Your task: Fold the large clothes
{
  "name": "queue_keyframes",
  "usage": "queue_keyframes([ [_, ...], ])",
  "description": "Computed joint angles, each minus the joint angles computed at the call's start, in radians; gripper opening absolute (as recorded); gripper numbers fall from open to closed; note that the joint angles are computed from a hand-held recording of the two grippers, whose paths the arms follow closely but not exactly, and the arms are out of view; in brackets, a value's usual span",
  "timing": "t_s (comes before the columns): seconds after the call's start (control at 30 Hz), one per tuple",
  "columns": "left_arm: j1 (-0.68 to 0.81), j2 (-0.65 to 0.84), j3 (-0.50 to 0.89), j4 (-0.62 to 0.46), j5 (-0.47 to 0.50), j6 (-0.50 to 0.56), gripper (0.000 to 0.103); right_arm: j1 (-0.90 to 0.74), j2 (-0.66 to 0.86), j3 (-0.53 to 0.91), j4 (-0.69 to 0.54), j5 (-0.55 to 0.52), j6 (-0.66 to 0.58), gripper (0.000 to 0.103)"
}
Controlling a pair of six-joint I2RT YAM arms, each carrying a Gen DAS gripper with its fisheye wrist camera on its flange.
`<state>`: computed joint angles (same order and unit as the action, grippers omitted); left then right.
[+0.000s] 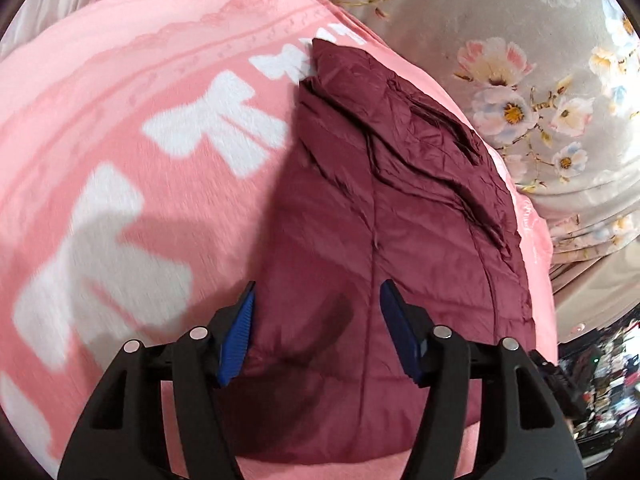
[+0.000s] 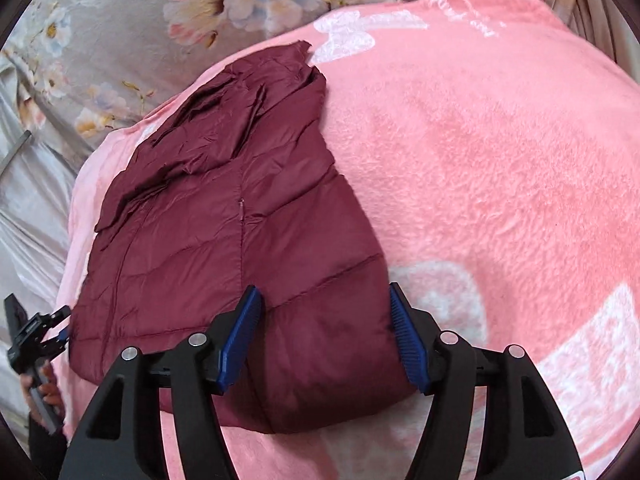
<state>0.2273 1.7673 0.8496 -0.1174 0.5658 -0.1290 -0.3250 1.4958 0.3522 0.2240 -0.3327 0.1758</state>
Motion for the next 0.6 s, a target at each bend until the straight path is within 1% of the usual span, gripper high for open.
queue_keyframes([
  [0.07,-0.012,-0.010,-0.024,0.027,-0.001,-0.039,0.059,0.024,0.011,-0.011,0.039,0.020,0.026,0.064],
  [0.13,-0.006,-0.027,-0.048,0.043,0.006,-0.071,0.059,-0.001,0.009,-0.023,0.051,-0.011,0.029,0.063],
  [0.27,0.031,-0.078,-0.081,0.012,0.018,-0.055,0.059,-0.120,-0.039,-0.063,0.030,-0.112,0.050,0.063],
  [0.3,0.038,-0.090,-0.090,0.007,0.015,-0.042,0.059,-0.155,-0.061,-0.080,0.018,-0.122,0.038,0.063],
  [0.37,0.041,-0.110,-0.109,0.006,-0.022,-0.032,0.059,-0.183,-0.079,-0.101,0.004,-0.128,0.001,0.063],
  [0.4,0.045,-0.112,-0.118,0.011,-0.020,-0.029,0.059,-0.187,-0.085,-0.114,0.004,-0.133,-0.013,0.063],
  [0.5,0.053,-0.092,-0.141,0.045,0.001,-0.060,0.059,-0.122,-0.124,-0.151,0.028,-0.072,0.004,0.067],
  [0.6,0.031,-0.098,-0.159,0.084,-0.019,-0.105,0.060,-0.070,-0.095,-0.163,0.100,-0.041,0.046,0.067],
])
